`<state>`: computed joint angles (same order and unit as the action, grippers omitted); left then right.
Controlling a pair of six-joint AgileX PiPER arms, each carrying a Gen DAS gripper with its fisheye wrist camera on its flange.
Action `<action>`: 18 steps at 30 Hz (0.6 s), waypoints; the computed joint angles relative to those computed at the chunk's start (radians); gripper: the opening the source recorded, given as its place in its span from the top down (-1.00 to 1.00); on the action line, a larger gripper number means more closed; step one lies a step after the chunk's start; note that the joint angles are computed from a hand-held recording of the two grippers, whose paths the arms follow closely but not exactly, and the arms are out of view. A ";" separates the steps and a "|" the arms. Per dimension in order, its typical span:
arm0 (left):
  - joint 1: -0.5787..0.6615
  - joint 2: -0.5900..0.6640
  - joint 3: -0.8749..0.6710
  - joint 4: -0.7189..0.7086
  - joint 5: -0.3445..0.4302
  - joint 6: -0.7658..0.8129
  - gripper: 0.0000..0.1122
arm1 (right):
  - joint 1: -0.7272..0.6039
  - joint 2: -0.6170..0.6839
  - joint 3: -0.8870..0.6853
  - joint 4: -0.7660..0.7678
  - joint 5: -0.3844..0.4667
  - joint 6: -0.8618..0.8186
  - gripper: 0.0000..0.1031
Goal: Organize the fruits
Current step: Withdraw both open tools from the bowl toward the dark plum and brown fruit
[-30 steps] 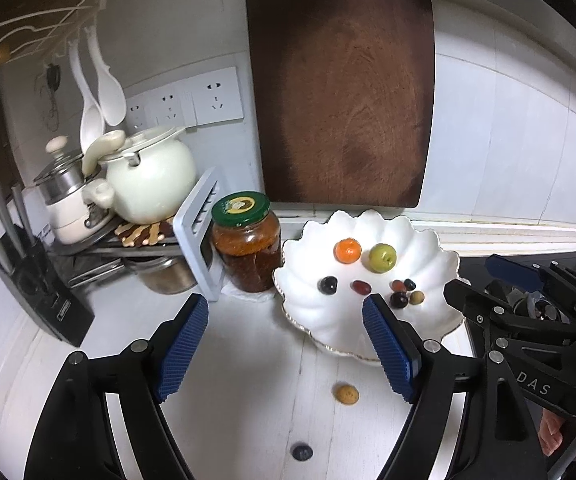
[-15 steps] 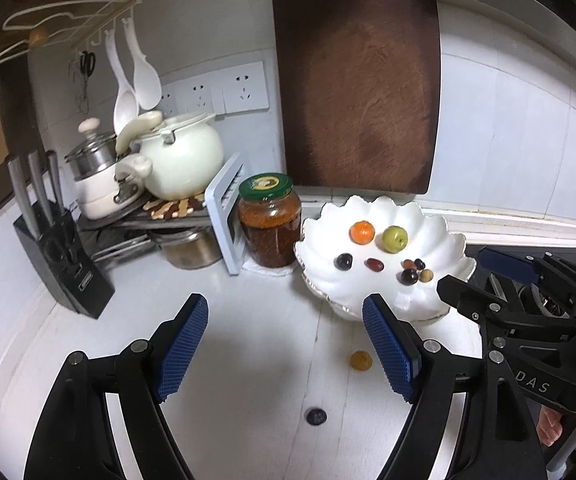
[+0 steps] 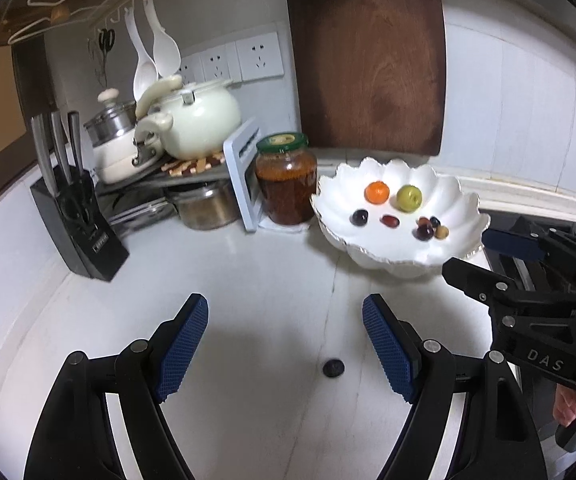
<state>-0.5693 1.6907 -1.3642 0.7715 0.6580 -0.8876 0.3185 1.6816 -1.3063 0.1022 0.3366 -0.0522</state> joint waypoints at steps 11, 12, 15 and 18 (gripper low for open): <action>-0.011 -0.008 0.125 0.045 -0.060 -0.130 -0.42 | 0.000 0.026 0.049 0.075 0.004 -0.072 -0.14; -0.007 -0.001 0.129 0.030 -0.063 -0.120 -0.42 | 0.002 0.029 0.054 0.071 0.001 -0.070 -0.14; 0.002 0.012 0.141 0.003 -0.079 -0.101 -0.42 | 0.008 0.042 0.055 0.058 0.008 -0.061 -0.14; 0.013 0.023 0.152 -0.029 -0.104 -0.082 -0.42 | 0.014 0.058 0.052 0.050 0.014 -0.056 -0.14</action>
<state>-0.5562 1.7142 -1.2123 0.7427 0.5540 -0.9694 0.3321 1.7393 -1.2547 0.1519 0.3503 -0.1087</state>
